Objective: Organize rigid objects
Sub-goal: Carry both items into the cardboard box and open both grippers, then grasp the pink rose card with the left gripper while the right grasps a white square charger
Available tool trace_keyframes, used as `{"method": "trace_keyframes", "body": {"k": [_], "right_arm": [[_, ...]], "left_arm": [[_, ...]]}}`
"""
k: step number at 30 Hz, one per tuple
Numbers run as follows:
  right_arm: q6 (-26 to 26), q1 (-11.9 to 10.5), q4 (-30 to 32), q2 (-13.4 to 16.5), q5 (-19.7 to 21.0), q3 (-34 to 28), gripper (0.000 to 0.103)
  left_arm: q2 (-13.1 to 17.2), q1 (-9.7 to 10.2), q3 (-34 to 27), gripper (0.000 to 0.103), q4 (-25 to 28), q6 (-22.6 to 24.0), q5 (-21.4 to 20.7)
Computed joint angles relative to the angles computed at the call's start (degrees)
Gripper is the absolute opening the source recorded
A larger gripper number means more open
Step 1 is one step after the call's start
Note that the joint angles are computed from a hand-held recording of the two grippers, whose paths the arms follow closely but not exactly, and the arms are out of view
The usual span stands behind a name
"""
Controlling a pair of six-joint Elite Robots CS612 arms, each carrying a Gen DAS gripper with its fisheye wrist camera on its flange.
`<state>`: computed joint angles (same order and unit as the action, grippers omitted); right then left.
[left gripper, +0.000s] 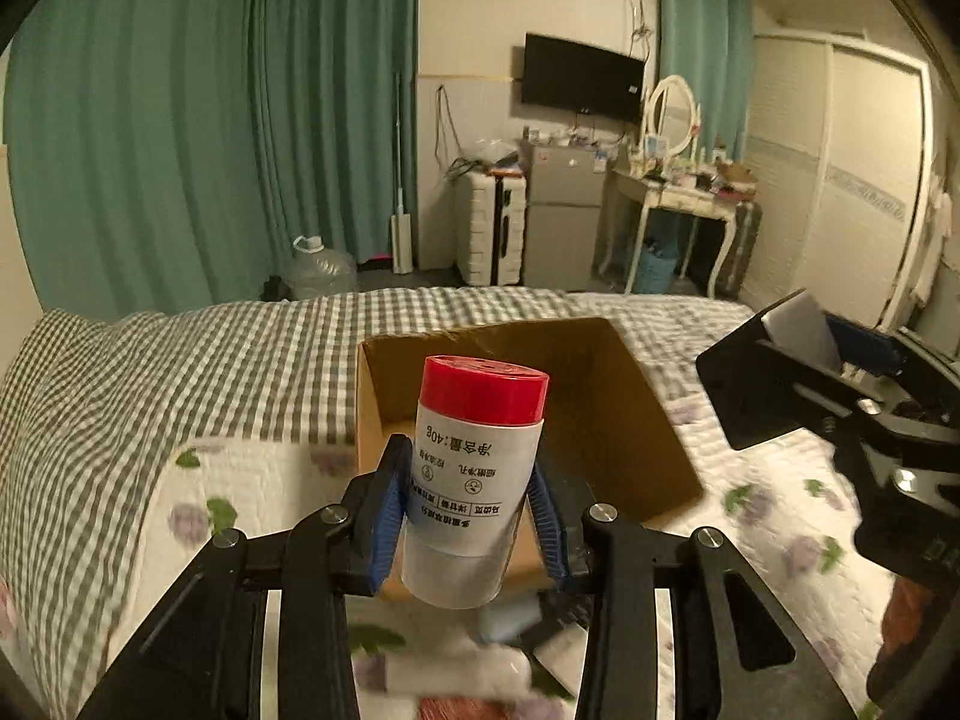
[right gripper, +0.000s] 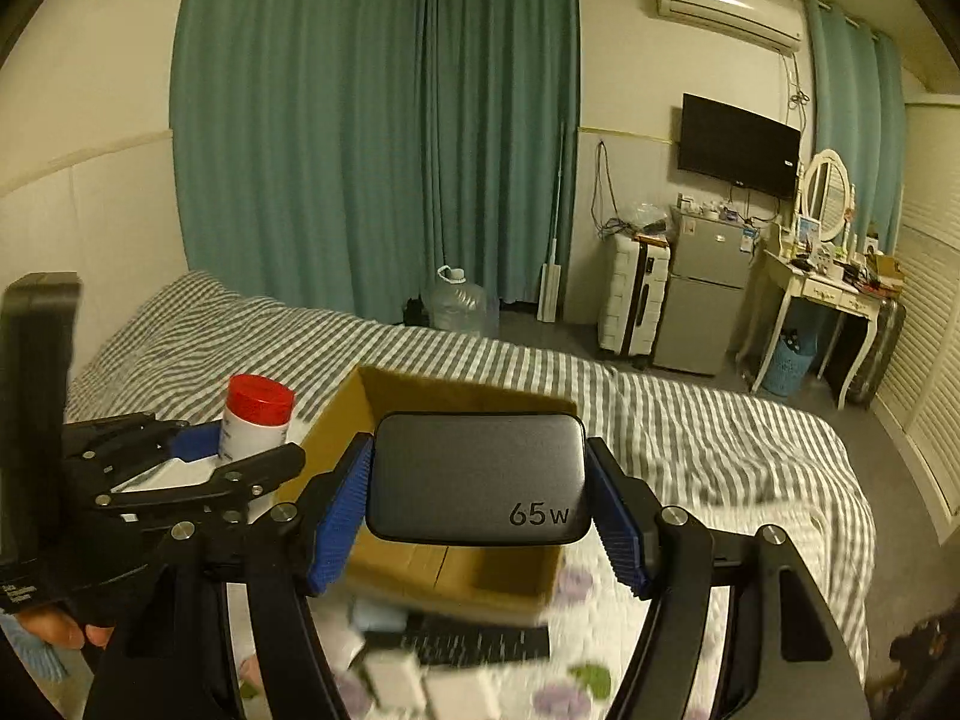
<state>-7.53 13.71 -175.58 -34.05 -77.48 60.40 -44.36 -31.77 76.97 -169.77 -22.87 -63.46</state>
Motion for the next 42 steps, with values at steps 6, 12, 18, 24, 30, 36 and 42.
{"method": "trace_keyframes", "body": {"k": [6,12,18,24,30,36,42], "right_arm": [[1.72,0.03,6.53,5.51,-0.07,-7.80,0.068],[1.28,0.08,11.91,7.21,-0.31,-10.49,0.068],[0.71,0.37,10.99,8.46,-0.77,-12.19,0.068],[-0.56,0.51,1.46,6.82,-3.54,-7.95,0.092],[0.37,-0.37,-1.47,2.40,-3.46,0.73,0.092],[0.08,-0.99,-7.10,-1.88,-3.87,11.19,0.092],[-3.06,-1.02,-3.99,-2.75,-3.20,15.57,0.092]], "left_arm": [[4.97,1.81,-6.61,0.039,2.93,3.84,-2.13],[7.46,2.54,-9.16,0.046,2.36,3.95,-1.99],[5.91,3.30,-6.47,0.051,1.45,0.34,-2.69],[3.50,2.80,-2.63,0.058,-1.26,-0.23,-1.10],[0.05,1.46,3.10,0.065,-2.85,-1.77,1.11],[-3.10,-0.10,9.78,0.066,-4.09,-7.11,3.41],[-3.90,-1.82,13.43,0.066,-2.84,-11.15,4.41]]}}
